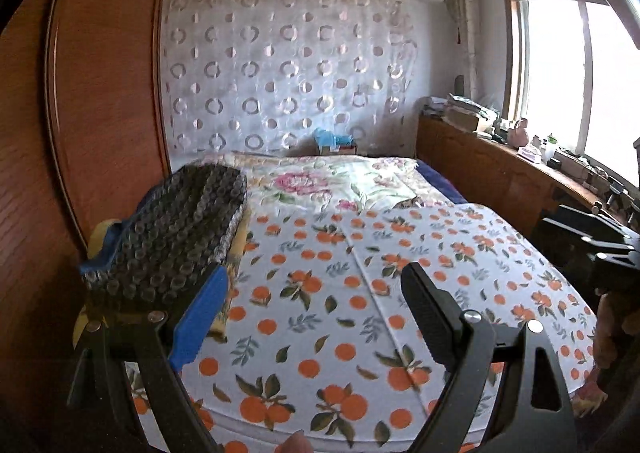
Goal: Fold small clothes
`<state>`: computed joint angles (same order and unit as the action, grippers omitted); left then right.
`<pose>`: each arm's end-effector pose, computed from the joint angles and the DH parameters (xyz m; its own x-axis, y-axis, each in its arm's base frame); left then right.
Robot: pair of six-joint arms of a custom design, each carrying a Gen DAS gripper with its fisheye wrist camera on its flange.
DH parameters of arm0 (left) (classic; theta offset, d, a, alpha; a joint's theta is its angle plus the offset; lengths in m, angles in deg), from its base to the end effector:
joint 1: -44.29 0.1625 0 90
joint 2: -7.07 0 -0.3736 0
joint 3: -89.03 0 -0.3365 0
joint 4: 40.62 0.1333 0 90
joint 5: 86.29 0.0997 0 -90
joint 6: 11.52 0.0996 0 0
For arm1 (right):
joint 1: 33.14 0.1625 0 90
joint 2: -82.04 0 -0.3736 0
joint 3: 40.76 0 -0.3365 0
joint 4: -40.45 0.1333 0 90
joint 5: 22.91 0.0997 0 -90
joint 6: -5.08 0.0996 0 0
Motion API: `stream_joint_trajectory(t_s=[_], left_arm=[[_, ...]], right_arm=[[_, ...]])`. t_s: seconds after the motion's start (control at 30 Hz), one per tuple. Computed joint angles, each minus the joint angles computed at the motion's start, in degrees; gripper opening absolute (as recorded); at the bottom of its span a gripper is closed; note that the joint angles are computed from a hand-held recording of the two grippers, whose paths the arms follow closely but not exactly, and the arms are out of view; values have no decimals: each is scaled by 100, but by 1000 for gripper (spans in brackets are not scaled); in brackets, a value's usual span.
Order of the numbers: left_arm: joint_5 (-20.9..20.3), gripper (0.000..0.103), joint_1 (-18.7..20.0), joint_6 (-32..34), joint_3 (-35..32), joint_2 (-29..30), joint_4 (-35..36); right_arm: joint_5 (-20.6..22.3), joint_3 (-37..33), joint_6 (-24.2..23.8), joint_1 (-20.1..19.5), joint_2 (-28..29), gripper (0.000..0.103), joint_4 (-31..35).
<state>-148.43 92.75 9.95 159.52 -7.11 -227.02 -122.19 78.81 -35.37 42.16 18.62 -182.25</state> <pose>-0.3176 -0.6296 -0.0291 -0.6159 0.5456 -0.5684 0.7874 0.4007 -0.4684 -0.0067 -0.4876 0.2913 -0.7344 0.1601 0.6595 -0.5486 0.4321 -0.7158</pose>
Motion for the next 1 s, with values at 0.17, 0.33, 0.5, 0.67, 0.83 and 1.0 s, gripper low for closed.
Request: stream_joint_trajectory(t_s=[0.17, 0.33, 0.5, 0.67, 0.83, 1.0], left_arm=[[-108, 89, -169, -5, -17, -108, -49], [-51, 89, -320, 76, 34, -182, -210], [-64, 89, -366, 145, 153, -208, -336], [12, 89, -361, 143, 148, -166, -402], [53, 89, -376, 127, 147, -139, -435], [44, 89, -370, 134, 139, -138, -427]], right_arm=[[-15, 289, 51, 123, -148, 89, -619], [-137, 414, 51, 268, -50, 89, -1252], [-138, 362, 35, 239, 319, 89, -1704], [-20, 416, 95, 110, 314, 89, -1726], [-24, 489, 137, 74, 113, 89, -1585], [12, 469, 144, 50, 21, 89, -1467]])
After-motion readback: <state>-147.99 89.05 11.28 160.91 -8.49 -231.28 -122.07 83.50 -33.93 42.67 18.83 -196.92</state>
